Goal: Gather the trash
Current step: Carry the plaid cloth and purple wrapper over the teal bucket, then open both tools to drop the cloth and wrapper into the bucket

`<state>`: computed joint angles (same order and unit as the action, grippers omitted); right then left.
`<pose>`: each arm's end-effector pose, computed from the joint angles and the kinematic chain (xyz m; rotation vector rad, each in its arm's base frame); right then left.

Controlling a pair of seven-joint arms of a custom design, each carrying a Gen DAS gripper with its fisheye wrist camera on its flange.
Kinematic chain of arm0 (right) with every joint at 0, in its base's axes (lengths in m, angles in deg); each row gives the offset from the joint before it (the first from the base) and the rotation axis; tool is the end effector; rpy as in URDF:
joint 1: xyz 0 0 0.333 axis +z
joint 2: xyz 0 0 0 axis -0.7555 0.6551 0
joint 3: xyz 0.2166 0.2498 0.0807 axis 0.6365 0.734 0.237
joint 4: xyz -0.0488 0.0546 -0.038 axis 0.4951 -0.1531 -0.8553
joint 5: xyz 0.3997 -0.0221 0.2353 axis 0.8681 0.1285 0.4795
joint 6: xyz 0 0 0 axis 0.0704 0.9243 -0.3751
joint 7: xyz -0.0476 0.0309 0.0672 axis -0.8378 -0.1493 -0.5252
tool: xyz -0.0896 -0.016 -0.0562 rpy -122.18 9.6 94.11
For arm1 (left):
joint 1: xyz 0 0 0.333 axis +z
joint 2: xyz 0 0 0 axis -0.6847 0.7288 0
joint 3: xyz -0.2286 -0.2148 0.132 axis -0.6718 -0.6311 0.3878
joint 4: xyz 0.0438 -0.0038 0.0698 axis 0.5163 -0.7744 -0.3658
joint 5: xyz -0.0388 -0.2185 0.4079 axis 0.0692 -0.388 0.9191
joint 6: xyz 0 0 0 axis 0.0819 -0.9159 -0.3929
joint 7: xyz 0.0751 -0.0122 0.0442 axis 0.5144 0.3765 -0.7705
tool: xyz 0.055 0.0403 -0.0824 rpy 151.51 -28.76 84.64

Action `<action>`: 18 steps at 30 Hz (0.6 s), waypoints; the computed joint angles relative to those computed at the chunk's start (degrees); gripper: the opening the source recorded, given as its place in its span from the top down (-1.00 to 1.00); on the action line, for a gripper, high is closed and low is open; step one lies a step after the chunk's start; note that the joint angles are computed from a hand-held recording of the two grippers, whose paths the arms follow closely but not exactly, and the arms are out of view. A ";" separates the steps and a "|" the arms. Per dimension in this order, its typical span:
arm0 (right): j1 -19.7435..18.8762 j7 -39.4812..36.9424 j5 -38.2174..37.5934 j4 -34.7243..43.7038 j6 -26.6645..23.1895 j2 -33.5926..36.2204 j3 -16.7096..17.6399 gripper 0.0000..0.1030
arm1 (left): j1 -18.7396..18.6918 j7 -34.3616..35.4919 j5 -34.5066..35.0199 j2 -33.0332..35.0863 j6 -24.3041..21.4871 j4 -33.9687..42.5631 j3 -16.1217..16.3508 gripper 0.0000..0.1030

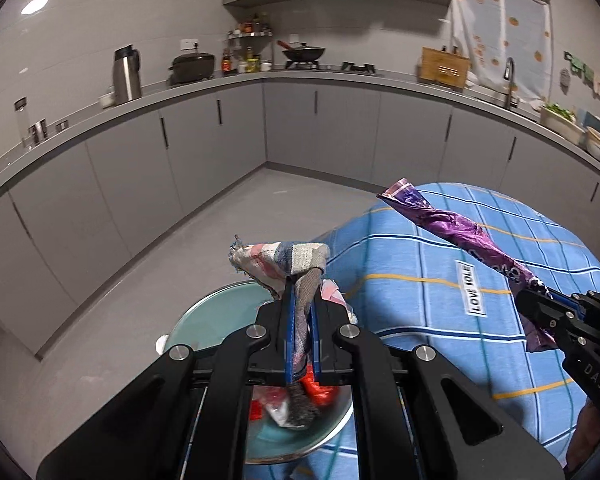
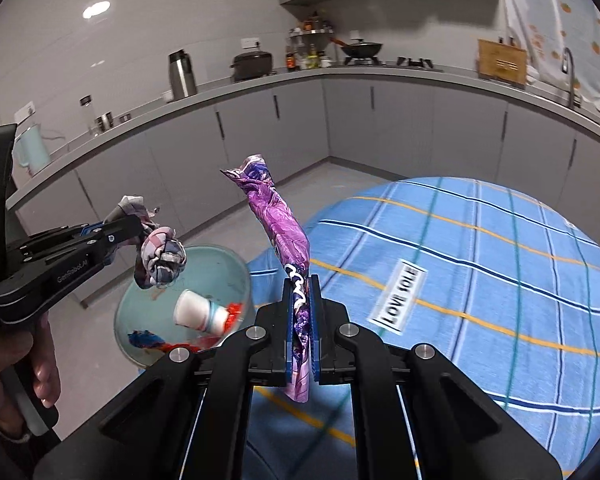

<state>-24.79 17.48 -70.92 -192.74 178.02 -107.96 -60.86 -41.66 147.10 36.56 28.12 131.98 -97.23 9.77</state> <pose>0.4246 0.1893 0.5126 -1.7992 1.3507 -0.5337 0.4286 -0.1095 0.5291 -1.6654 1.6677 -0.8244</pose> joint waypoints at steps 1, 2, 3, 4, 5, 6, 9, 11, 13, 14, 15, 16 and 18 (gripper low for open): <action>0.61 -0.26 0.09 0.47 -0.03 0.55 -0.12 0.86 | 0.37 -0.07 0.10 -0.36 -0.13 -0.28 0.13 0.88; 1.30 -0.67 0.29 0.76 -0.04 0.92 -0.52 0.86 | 0.63 -0.05 0.15 -0.65 -0.29 -0.52 0.35 0.88; 2.40 -1.33 0.64 1.22 -0.12 1.50 -1.12 0.86 | 0.84 -0.05 0.17 -0.79 -0.33 -0.68 0.50 0.88; 3.05 -1.78 0.88 1.71 -0.17 2.10 -1.27 0.86 | 1.20 -0.08 0.24 -1.06 -0.47 -0.91 0.60 0.88; 3.43 -2.14 1.08 2.17 -0.24 2.63 -1.29 0.86 | 1.54 -0.04 0.31 -1.05 -0.61 -0.93 0.75 0.88; 3.97 -2.55 1.34 2.63 -0.34 3.22 -1.32 0.86 | 1.74 0.05 0.24 -1.21 -0.75 -1.16 1.12 0.88; 5.19 -3.64 2.10 3.52 -0.56 4.51 -1.14 0.86 | 2.31 0.29 0.15 -1.47 -0.97 -1.56 1.73 0.87; 6.18 -4.61 2.80 4.47 -0.92 5.75 -1.44 0.85 | 2.51 0.39 -0.12 -1.32 -0.98 -1.76 2.09 0.87; 6.27 -4.99 3.20 5.37 -1.39 6.92 -0.81 0.85 | 2.71 0.57 -0.34 -0.92 -0.90 -1.81 2.40 0.87; 6.42 -5.24 3.46 5.94 -1.63 7.59 -0.62 0.85 | 2.73 0.67 -0.49 -0.77 -0.89 -1.85 2.56 0.87; 6.60 -5.57 3.71 6.55 -1.97 8.36 -0.44 0.85 | 2.78 0.81 -0.59 -0.66 -0.81 -1.95 2.71 0.87; 6.39 -5.68 3.70 7.11 -2.21 9.11 0.10 0.85 | 2.92 1.03 -0.67 -0.34 -0.73 -1.98 2.95 0.87; 6.18 -5.93 3.80 8.13 -2.47 10.48 0.90 0.85 | 3.22 1.12 -0.96 -0.01 -0.60 -2.28 3.20 0.87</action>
